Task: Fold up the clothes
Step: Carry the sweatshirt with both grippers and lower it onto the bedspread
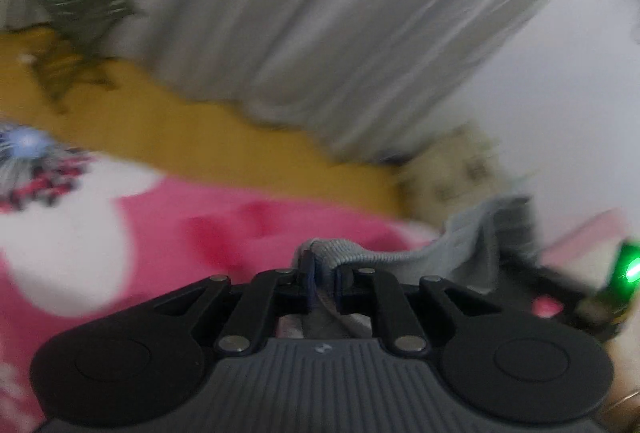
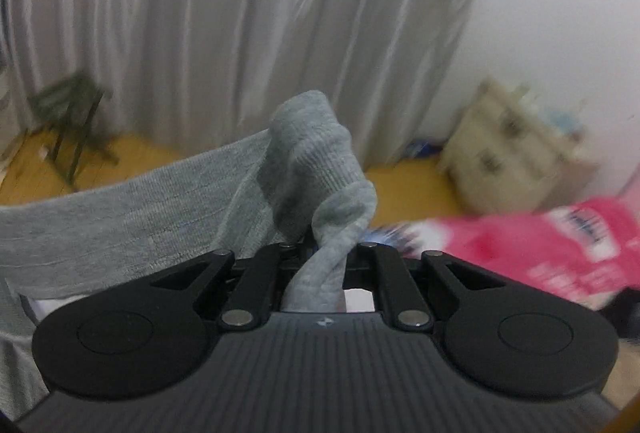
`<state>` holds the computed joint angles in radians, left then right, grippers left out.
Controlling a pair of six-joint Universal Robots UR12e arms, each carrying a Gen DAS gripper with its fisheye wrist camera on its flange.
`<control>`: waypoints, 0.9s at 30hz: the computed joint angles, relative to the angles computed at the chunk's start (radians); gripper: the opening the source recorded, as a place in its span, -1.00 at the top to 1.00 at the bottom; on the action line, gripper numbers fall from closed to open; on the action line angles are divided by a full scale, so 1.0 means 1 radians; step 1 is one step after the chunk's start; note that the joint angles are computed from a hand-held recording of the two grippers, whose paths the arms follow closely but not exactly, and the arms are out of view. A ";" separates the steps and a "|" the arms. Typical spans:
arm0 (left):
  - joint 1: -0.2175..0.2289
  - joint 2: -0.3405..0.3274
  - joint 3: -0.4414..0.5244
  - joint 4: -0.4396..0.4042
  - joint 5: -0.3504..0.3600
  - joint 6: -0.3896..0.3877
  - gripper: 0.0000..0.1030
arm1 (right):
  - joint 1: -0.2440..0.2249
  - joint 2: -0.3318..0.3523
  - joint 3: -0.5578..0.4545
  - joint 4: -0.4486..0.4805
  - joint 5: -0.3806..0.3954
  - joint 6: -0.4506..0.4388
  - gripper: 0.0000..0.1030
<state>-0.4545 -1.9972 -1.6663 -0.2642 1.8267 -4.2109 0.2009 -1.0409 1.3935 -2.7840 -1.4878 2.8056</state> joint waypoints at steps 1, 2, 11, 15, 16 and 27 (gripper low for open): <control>0.004 0.002 -0.003 -0.060 -0.001 -0.002 0.72 | 0.004 0.012 -0.006 0.047 0.005 -0.003 0.86; 0.012 0.005 -0.005 -0.077 -0.021 -0.014 0.68 | 0.007 0.024 -0.011 0.097 0.009 -0.009 0.86; 0.035 0.019 -0.052 0.001 -0.098 -0.082 0.37 | 0.015 0.134 -0.247 0.530 -0.004 -0.024 0.12; 0.038 0.005 -0.057 0.015 -0.105 -0.095 0.32 | 0.009 0.186 -0.388 0.725 -0.059 -0.100 -0.28; 0.036 0.005 -0.058 0.019 -0.100 -0.092 0.32 | 0.011 0.188 -0.404 0.748 -0.078 -0.132 -0.33; -0.013 -0.018 -0.029 0.036 0.080 -0.058 0.32 | -0.024 0.009 -0.147 0.367 0.020 -0.206 -0.51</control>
